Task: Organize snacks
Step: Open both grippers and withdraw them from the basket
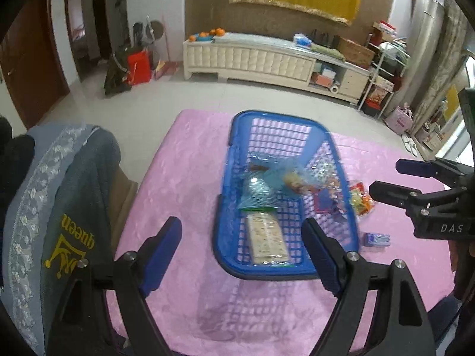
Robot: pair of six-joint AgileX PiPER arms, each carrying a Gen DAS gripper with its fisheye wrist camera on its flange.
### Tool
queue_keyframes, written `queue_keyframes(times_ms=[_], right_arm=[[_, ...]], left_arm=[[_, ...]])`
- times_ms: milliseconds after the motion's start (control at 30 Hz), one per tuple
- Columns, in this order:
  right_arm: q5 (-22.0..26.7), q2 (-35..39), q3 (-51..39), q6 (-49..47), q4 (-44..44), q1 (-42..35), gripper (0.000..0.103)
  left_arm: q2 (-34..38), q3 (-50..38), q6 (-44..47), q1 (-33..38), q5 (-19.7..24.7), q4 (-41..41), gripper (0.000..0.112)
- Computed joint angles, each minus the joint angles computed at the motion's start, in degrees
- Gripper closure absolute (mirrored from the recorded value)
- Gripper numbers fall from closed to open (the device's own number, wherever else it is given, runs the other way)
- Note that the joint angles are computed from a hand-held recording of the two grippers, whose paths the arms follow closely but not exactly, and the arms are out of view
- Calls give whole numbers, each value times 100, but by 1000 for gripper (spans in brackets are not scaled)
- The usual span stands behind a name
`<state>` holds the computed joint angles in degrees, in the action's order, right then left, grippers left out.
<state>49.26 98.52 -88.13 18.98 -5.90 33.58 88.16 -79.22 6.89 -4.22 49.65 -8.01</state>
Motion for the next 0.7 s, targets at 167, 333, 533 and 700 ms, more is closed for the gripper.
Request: queue_keyframes(times_ms=[167,333,533,700], right_arm=[[-231,-808,885,25,128,-297,16],[-407,-1463,1605,-17,206,-596,16],[-550,-2070,2318,-371,477,-1105,16],[-665,-2385,2835,-1188,1117,-1801,16]], left_arm=[[-302,86,-290,-538,63,264,31],[-329,59,-760,-1208,66,642,31],[16,-244,-1286,-1999,148,1032,31],[383,-547,-1664,-2503,204,1308,31]])
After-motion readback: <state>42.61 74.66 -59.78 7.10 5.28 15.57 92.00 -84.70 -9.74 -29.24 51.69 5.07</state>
